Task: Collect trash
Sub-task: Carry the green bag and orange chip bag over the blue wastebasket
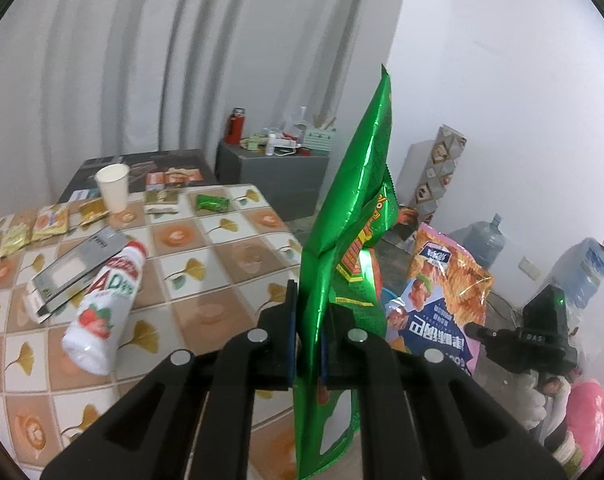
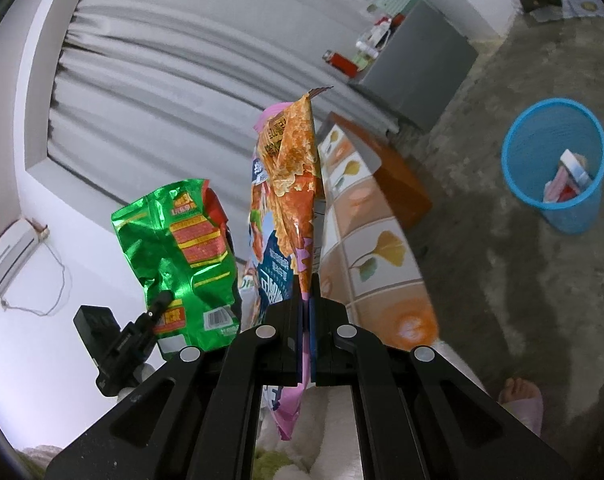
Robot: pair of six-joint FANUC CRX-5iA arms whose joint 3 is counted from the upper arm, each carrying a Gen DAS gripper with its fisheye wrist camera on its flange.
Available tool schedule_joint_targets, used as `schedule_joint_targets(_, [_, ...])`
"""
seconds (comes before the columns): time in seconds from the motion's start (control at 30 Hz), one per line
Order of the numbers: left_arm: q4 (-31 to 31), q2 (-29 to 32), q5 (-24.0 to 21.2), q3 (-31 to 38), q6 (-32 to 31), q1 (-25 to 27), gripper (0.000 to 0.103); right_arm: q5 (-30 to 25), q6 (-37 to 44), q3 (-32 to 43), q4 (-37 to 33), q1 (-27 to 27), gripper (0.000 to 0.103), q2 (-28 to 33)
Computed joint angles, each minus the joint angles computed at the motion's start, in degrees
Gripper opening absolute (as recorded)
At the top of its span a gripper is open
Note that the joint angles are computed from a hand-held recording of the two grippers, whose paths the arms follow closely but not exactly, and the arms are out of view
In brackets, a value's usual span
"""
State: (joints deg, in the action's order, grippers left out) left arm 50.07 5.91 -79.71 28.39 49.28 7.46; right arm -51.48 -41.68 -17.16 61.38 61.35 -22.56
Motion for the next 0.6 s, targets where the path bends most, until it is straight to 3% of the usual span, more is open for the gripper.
schedule_joint_targets(0.43, [-2.85, 4.09, 0.21, 5.10, 1.12, -8.56, 0.008, -5.12, -8.21, -5.25, 4.58, 2.80, 0.001, -4.57])
schedule_joint_targets(0.6, [-4.16, 8.84, -1.39, 10.89, 3.68, -13.21, 0.008, -13.78, -12.25, -6.32, 6.69, 7.32, 0.001, -6.66])
